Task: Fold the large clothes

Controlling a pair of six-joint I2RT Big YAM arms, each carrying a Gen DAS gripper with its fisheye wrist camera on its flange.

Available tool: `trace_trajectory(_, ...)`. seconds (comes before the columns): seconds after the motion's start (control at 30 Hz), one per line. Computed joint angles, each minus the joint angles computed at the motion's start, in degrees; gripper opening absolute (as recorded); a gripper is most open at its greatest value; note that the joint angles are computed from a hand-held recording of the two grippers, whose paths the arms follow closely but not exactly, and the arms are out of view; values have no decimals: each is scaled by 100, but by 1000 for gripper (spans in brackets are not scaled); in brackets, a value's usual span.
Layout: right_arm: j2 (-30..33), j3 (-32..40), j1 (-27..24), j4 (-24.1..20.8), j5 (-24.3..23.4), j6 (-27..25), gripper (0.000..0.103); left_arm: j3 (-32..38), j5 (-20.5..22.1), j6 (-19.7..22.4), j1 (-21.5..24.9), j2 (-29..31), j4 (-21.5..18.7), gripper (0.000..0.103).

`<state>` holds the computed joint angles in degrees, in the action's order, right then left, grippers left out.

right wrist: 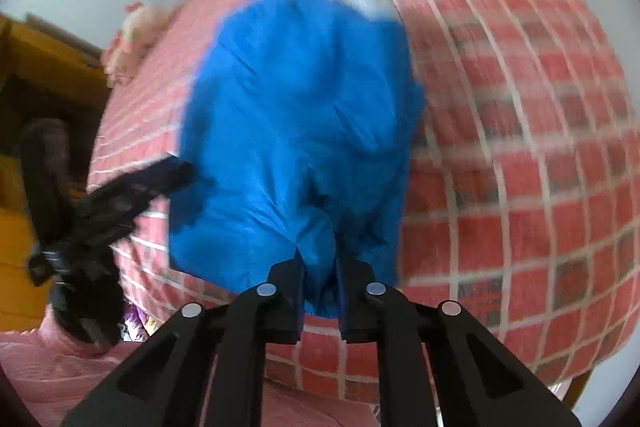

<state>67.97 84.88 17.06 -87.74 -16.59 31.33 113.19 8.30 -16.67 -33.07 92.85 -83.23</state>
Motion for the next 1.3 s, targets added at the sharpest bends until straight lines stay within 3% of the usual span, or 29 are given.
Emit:
trace_trajectory(0.07,-111,-446,35,363,-137,308,11,-124,18,46,-43,-23,70,58)
trace_trajectory(0.17,-167,-551,101,539,-29,429,11,-195,-206,157,-140,-33,104,58)
trace_trajectory(0.27,-184,-381,68,397,-85,315,13,-91,-73,168,-58,18,1,57)
trace_trajectory(0.4,-205,202,-47,-16,-18,51,26,156,166,38,212,36,-169,55)
trace_trajectory(0.47,-87,684,48,-218,468,-128,36,261,244,-74,328,18,-135,55)
trace_trajectory(0.57,306,1411,203,-358,1249,-354,37,545,72,-231,361,140,-90,55)
trace_trajectory(0.67,699,1777,264,-87,1627,-550,37,773,7,-408,313,326,-20,53)
trace_trajectory(0.8,945,1645,123,323,1617,-610,37,884,-417,-515,122,513,230,53)
trace_trajectory(0.9,1113,1515,137,403,1878,-552,36,1021,-228,-546,106,715,94,51)
trace_trajectory(1.1,1022,890,-16,680,1708,-300,33,859,10,-366,140,862,156,53)
trace_trajectory(1.3,903,1053,18,637,1650,-217,36,1171,94,-305,238,969,-150,50)
